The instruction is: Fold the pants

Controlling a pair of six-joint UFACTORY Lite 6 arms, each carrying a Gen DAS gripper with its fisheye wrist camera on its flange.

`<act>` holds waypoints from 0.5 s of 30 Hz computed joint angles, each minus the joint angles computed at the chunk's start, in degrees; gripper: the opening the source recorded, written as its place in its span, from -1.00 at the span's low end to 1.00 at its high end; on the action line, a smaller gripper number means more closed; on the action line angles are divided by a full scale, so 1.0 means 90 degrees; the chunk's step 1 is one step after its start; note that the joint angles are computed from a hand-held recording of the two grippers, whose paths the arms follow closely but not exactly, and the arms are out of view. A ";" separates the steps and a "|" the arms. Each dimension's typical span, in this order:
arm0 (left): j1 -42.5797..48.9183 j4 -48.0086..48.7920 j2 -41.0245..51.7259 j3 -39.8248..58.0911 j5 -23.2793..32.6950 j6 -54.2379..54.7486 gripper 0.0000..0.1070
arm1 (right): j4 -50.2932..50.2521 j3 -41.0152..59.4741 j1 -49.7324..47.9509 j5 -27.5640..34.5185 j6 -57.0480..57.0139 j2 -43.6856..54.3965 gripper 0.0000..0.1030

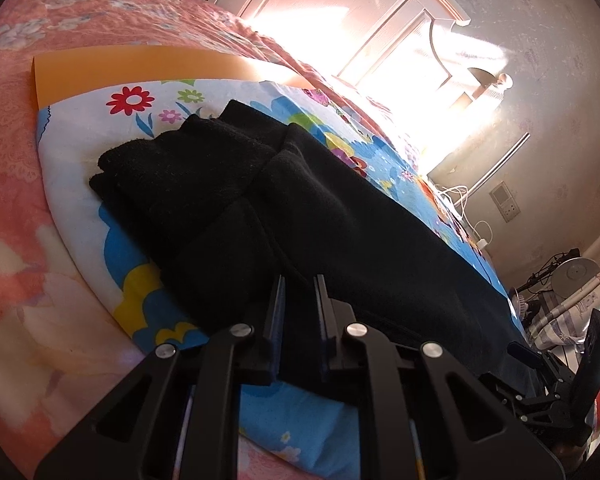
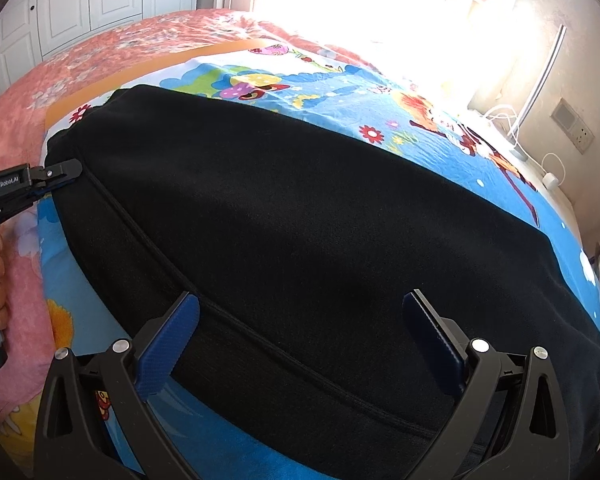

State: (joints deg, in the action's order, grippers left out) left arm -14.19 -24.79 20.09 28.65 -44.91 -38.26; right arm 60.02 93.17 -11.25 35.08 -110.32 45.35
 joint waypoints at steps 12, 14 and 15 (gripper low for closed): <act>-0.0082 -0.0870 -0.0526 0.0519 0.1258 0.1727 -0.61 | -0.1477 0.0880 0.0809 -0.0532 0.2082 0.0777 0.90; -0.0166 -0.1175 -0.0696 0.0866 0.1515 0.2523 -0.59 | -0.1688 0.1254 0.0740 -0.0205 0.2383 0.1017 0.90; -0.0145 -0.1296 -0.0656 0.1173 0.1728 0.2925 -0.53 | -0.1768 0.1306 0.0748 -0.0177 0.2457 0.1044 0.90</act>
